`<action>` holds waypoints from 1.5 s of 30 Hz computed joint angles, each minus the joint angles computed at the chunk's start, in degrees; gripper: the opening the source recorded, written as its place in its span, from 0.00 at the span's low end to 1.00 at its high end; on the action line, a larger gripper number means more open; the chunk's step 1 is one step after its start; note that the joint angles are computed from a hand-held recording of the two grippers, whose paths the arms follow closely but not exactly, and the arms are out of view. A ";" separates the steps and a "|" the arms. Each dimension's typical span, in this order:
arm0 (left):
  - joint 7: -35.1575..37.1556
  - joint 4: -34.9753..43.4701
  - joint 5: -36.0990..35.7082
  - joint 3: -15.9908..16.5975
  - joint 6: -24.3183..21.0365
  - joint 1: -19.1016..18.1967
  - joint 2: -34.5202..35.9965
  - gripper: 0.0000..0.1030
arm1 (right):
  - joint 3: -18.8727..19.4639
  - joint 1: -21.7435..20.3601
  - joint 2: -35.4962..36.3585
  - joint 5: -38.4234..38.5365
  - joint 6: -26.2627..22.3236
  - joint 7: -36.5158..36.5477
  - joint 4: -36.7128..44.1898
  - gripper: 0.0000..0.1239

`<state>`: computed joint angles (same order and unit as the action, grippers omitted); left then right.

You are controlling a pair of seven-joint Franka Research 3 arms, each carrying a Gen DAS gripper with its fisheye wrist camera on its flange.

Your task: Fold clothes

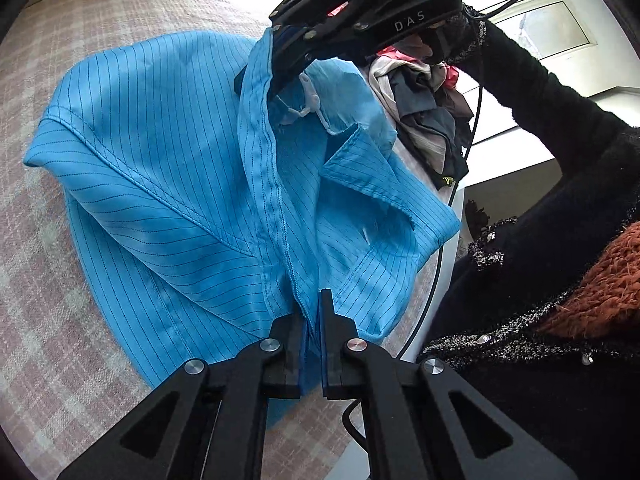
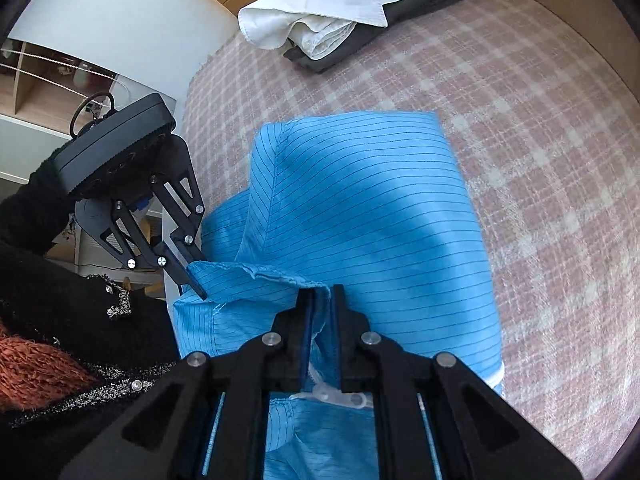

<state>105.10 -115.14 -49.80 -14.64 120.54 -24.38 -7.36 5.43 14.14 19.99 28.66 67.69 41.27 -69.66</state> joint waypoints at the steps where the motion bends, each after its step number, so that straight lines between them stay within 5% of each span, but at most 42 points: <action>1: -0.54 -0.13 0.28 0.00 0.09 0.09 -0.17 0.02 | 0.05 -0.49 0.82 1.22 -1.57 0.66 1.36 0.08; 5: -0.76 -1.54 -1.54 0.67 2.45 0.41 -1.79 0.11 | 0.52 -2.41 3.82 5.95 -6.92 3.58 6.18 0.13; 7: -1.53 -1.32 -1.45 0.66 3.67 0.31 -1.49 0.12 | 0.53 -1.67 2.71 4.62 -4.56 2.35 4.38 0.24; 10: -0.96 -0.01 -1.38 0.34 3.70 -0.11 -0.11 0.12 | 0.65 -0.49 2.13 2.61 -2.77 1.16 2.33 0.20; 12: -0.10 0.67 -0.65 0.03 2.86 -0.28 0.38 0.12 | 0.32 0.68 -0.76 -0.47 1.54 -1.43 -2.19 0.02; 17: -9.54 1.84 14.83 -1.95 2.58 -0.27 -0.01 0.12 | -0.46 1.85 -12.25 -4.18 16.75 -7.26 -18.63 0.03; 23: -13.27 6.87 27.65 -2.41 0.93 -1.17 -1.96 0.12 | -1.14 1.53 -11.44 -4.76 14.93 -3.60 -16.95 0.06; 28: -18.87 14.03 35.80 -4.47 0.96 -2.41 3.52 0.12 | -1.69 0.17 -11.01 -3.64 11.61 -2.20 -15.22 0.15; 36: -25.87 20.76 52.47 -6.97 -7.33 -6.04 12.84 0.17 | -1.52 0.43 -14.03 -4.95 12.43 -4.33 -20.85 0.15; 40: -24.98 19.53 49.65 -6.60 -7.30 -5.40 13.47 0.07 | -0.91 1.57 -14.66 -7.37 13.33 -5.78 -22.83 0.15; 45: -20.64 17.34 44.65 -6.29 -5.82 -4.11 11.39 0.02 | -1.38 0.86 -9.92 -5.92 4.18 -5.49 -15.79 0.04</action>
<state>84.45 -97.79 -5.15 -20.93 114.72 -28.49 4.03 4.04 14.99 10.07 22.73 71.86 35.78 -85.45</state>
